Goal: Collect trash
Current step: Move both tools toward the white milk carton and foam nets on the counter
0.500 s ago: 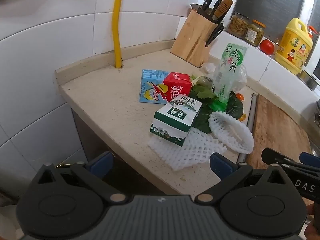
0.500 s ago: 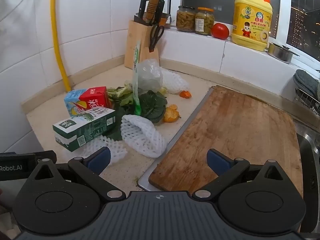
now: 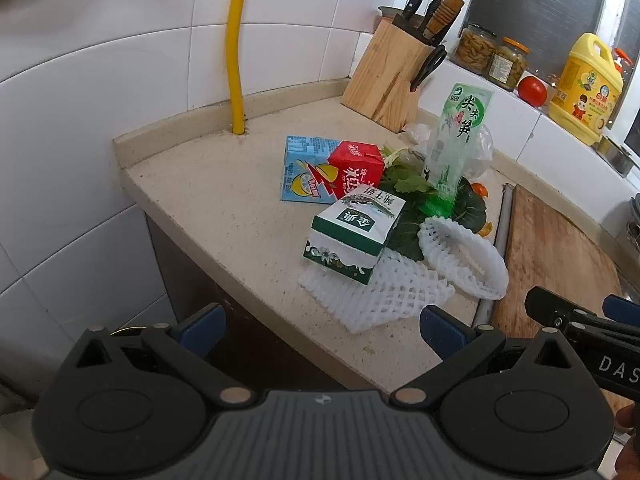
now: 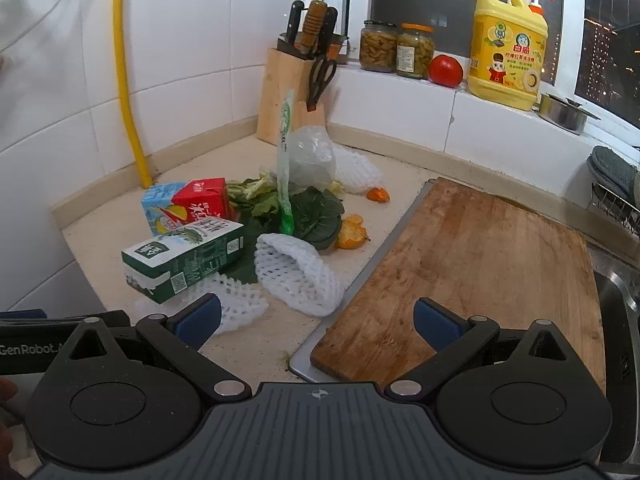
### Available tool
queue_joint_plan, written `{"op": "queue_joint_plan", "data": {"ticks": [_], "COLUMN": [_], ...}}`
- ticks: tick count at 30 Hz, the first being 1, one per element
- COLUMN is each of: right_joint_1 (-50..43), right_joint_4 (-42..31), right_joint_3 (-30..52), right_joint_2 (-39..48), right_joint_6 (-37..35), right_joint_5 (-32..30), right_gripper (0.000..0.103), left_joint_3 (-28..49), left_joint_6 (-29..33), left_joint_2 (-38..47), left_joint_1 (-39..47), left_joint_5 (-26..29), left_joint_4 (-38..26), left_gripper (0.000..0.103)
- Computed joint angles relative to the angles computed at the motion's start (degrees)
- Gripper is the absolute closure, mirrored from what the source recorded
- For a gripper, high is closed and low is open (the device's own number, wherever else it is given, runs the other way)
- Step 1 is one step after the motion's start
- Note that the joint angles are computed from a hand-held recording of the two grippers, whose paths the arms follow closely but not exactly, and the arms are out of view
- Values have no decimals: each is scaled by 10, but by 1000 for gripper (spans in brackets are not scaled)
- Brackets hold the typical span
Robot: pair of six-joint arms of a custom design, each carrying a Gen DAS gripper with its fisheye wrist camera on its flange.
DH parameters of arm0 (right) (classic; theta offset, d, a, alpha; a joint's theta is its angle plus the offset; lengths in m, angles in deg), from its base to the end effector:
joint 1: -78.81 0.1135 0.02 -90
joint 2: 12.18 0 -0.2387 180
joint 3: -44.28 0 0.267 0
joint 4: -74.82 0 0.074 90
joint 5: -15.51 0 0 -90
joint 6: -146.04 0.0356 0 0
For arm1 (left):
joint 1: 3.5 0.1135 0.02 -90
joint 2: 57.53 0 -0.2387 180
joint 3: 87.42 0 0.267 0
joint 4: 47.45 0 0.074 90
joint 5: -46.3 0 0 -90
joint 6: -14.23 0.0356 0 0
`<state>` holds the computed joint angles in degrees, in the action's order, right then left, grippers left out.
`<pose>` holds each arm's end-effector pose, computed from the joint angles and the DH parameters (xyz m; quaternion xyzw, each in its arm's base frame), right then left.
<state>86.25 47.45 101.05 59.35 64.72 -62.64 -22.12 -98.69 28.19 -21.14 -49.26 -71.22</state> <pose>0.2818 0.0294 0.1989 0.0517 0.9086 -0.0368 0.4128 0.3164 -0.0970 0.1821 -0.0612 0.9182 -0.0928 0.3801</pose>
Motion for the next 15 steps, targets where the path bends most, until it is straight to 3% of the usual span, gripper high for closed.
{"op": "queue_joint_plan", "data": {"ticks": [15], "right_joint_1": [-1], "right_joint_4": [-7], "right_joint_3": [-6], "right_joint_2": [-12], "right_joint_6": [-1], "right_joint_5": [1], "right_gripper": [0], "left_joint_3": [1], "left_joint_6": [2], "left_joint_2": [-7], "left_joint_1": [-6], "left_joint_5": [-3], "left_joint_4": [-15], "left_gripper": [3]}}
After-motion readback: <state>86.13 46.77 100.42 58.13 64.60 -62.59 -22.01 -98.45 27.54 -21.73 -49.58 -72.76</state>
